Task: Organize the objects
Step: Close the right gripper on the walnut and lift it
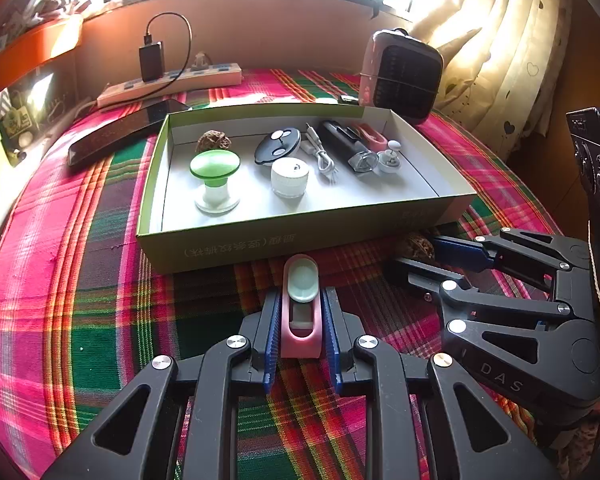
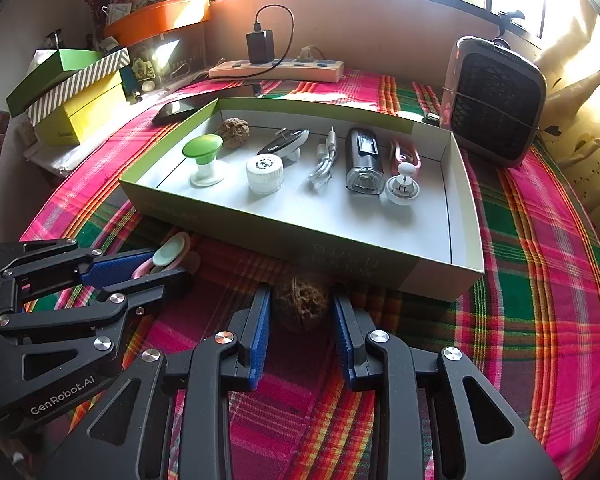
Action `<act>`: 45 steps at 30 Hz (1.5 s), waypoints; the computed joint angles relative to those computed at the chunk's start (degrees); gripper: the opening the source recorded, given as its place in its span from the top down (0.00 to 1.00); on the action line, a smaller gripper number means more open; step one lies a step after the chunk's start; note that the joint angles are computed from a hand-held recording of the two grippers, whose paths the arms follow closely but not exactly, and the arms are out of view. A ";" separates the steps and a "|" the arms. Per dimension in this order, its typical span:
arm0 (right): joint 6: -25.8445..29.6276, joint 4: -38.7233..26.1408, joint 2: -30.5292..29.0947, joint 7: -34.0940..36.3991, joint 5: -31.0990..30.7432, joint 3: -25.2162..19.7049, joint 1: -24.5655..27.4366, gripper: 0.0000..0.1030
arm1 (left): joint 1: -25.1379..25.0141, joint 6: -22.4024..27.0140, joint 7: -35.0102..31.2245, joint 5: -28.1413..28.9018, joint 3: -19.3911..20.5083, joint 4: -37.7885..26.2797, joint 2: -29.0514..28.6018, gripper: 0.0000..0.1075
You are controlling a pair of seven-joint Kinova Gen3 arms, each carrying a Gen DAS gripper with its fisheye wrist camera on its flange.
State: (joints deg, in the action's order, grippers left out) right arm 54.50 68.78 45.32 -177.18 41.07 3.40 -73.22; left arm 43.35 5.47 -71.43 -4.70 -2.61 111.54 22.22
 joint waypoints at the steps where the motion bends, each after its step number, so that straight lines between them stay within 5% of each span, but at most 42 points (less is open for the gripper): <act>1: -0.01 -0.02 0.01 0.01 0.00 -0.02 0.01 0.71 | 0.00 0.00 -0.02 0.02 0.00 0.00 0.00 0.83; 45: -0.09 0.29 -0.18 -0.29 0.16 -0.12 -0.07 0.71 | 1.13 -0.10 0.50 -0.22 -1.23 0.08 0.04 0.85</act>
State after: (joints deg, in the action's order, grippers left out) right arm 54.41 69.07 45.14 -177.46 41.23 3.29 -73.29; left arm 44.48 5.37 -70.92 -4.92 -3.84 111.62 22.26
